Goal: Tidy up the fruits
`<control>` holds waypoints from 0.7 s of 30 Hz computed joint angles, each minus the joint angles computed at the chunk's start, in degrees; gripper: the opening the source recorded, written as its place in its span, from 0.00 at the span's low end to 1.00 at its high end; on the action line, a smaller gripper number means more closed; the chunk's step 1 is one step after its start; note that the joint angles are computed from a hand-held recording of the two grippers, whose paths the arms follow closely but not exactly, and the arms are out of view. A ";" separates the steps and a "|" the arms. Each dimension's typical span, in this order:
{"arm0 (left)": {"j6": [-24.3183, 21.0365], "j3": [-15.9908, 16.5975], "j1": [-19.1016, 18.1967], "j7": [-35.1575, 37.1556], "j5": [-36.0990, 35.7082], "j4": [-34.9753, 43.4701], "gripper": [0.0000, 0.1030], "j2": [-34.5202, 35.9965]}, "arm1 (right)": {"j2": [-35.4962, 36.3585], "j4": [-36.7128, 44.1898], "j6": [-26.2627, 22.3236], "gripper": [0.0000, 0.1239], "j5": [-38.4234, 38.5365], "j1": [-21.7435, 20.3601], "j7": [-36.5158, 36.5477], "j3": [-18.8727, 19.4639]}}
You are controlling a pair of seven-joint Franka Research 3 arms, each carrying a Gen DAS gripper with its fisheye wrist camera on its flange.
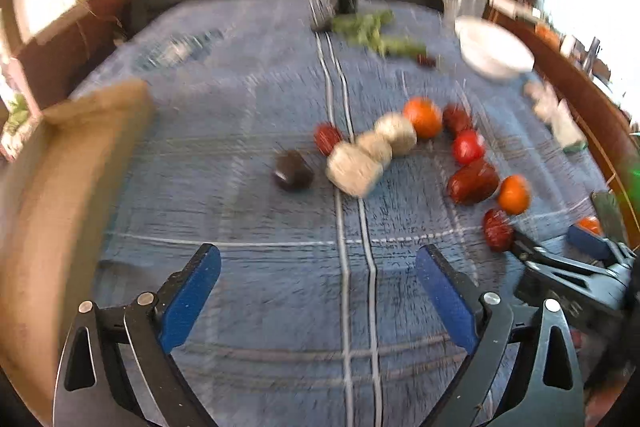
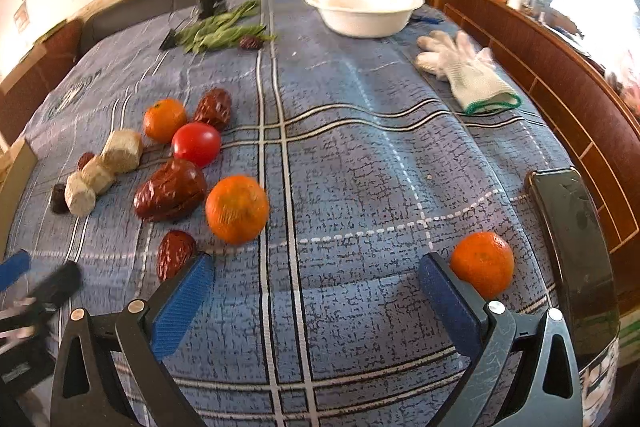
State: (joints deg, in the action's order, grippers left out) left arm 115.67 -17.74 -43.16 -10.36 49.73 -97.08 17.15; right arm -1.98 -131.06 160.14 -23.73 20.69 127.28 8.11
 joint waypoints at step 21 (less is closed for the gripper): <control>-29.19 -7.31 -11.32 -8.68 18.13 -0.51 0.95 -7.52 | -30.70 -22.06 22.31 0.79 -7.45 -20.39 18.71 23.21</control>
